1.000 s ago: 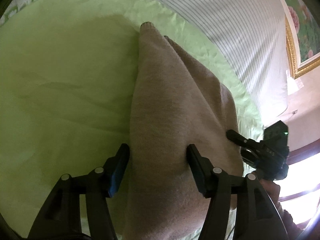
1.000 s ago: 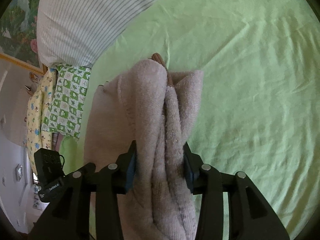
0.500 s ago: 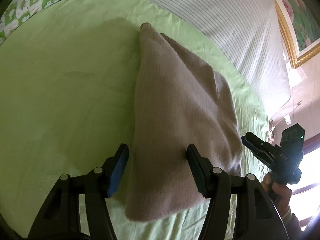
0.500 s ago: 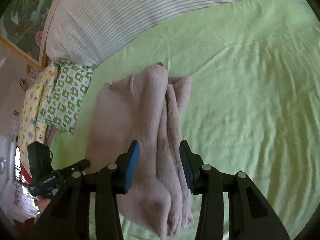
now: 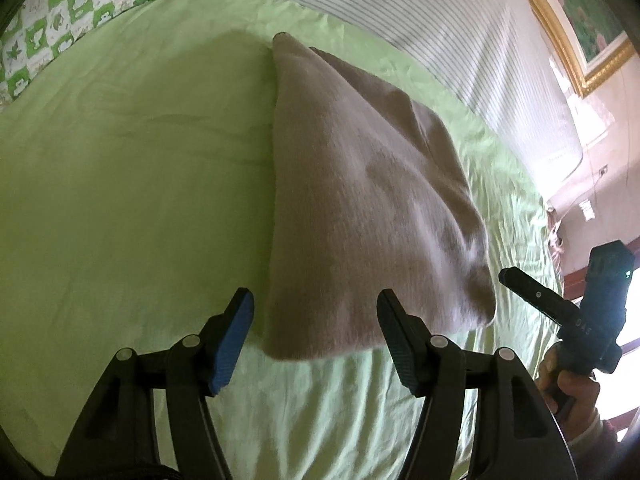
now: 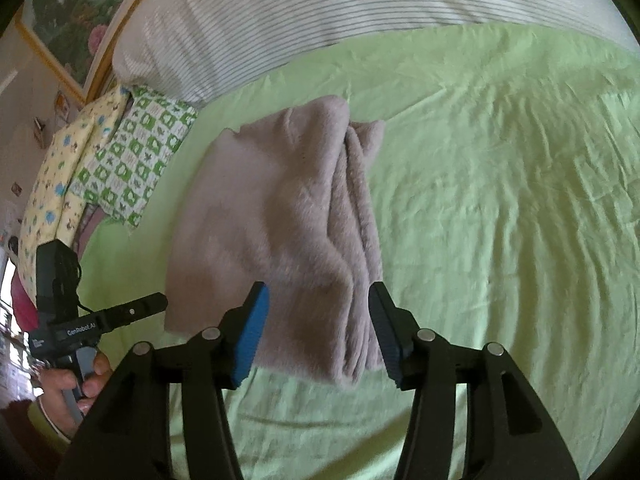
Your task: Fold small clothes
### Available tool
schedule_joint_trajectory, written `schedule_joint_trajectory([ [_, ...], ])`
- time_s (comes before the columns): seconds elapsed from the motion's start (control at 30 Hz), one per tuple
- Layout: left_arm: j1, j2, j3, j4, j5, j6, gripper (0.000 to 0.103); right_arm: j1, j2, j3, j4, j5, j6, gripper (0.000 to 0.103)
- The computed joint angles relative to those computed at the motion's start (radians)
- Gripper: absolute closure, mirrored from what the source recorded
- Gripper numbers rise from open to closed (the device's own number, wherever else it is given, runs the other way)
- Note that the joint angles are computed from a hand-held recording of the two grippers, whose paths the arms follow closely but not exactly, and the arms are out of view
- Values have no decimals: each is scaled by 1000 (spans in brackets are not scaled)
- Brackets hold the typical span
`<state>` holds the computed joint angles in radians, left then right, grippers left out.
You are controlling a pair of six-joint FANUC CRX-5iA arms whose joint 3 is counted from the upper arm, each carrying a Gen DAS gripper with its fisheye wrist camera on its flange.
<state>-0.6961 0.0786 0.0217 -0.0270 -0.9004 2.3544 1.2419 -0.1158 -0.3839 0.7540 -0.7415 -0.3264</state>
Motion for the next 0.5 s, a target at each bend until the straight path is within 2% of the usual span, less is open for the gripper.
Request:
schedule_joint_trajectory([
  [0.1,-16,4,11,-30,-23,23,38,26,23,28,-21,-61,40,50],
  [0.2,-21,19,23,-56,-58,47,38,34,65,72,-100,-119,108,50],
  [0.3,-17,33,24,-63,-74,65,38,24,80,73,-153,-110,131,50],
  [0.33,-14,39,24,-58,-75,66,38,20,86,77,-172,-109,142,54],
  [0.37,-11,43,23,-52,-73,64,38,14,88,78,-190,-101,153,72],
  [0.4,-11,48,25,-49,-72,61,39,8,88,78,-205,-89,162,80],
  [0.5,-27,77,65,-77,-107,48,39,11,83,75,-195,-107,149,85],
])
